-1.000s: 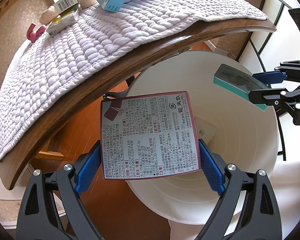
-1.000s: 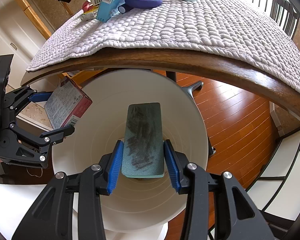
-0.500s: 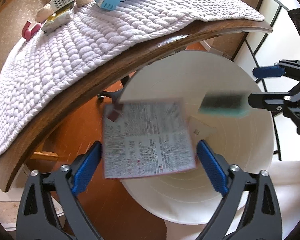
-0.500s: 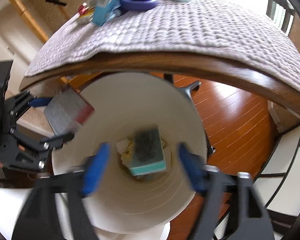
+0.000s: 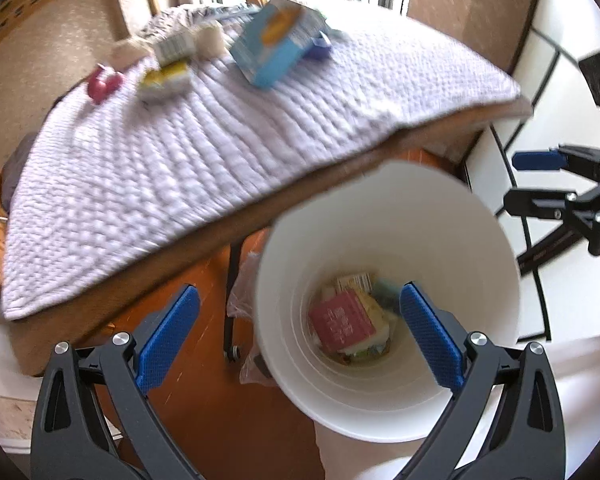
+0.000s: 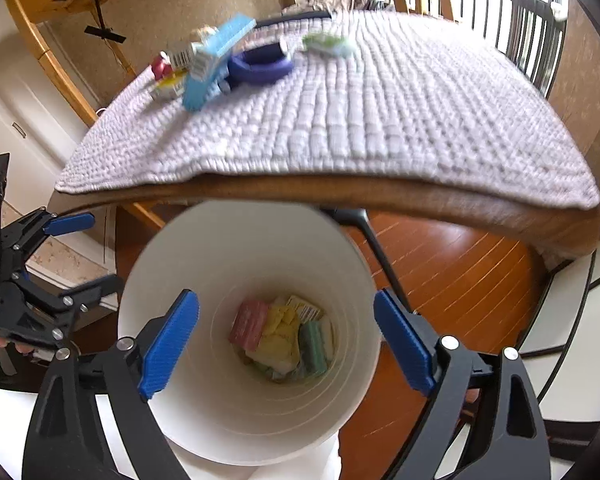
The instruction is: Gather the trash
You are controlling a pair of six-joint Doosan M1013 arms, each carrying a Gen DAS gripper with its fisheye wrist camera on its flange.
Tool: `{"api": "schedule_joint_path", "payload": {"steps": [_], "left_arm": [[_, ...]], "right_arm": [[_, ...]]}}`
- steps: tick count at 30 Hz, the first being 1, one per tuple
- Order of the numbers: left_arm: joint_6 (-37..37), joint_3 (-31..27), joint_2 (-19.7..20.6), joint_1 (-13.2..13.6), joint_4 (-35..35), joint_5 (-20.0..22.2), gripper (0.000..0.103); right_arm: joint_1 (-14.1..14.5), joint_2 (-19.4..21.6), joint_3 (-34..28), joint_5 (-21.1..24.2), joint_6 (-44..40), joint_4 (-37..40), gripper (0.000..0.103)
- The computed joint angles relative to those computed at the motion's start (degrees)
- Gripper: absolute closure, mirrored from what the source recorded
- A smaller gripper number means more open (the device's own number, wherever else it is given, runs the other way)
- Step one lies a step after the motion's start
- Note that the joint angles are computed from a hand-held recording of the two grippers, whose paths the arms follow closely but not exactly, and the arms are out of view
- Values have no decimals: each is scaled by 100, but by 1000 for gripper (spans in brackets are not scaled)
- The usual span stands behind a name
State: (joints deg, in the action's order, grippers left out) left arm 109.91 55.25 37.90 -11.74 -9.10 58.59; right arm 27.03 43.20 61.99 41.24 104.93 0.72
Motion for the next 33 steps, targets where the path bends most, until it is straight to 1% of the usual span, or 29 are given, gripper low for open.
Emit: {"api": "schedule_joint_path", "payload": {"steps": [3, 8, 10, 12, 15, 20, 27, 30, 33], "left_arm": [[-159, -37, -54, 21, -3, -206, 2], [-403, -113, -97, 75, 41, -472, 2], [-593, -154, -98, 65, 193, -532, 2], [-854, -307, -33, 59, 386, -491, 2], [-1181, -484, 39, 84, 510, -519, 2], [-1570, -758, 176, 96, 764, -547, 2], [-1907, -1434, 549, 117, 1173, -367, 2], [-2012, -1798, 753, 139, 1309, -240, 2], [-2157, -2269, 1012, 175, 1432, -41, 2]], "right_arm": [[72, -63, -19, -161, 193, -477, 8], [178, -115, -106, -424, 391, -1267, 5], [203, -106, -164, -486, 416, -1388, 5], [200, -110, -217, -531, 398, -1416, 5], [193, -23, -426, -493, 393, -1449, 5], [187, 67, -657, -430, 649, -1743, 5], [45, 269, -1100, -302, 862, -1798, 5], [-17, 419, -1386, -147, 1022, -2002, 5], [-121, 588, -1691, -61, 1102, -1992, 5]]}}
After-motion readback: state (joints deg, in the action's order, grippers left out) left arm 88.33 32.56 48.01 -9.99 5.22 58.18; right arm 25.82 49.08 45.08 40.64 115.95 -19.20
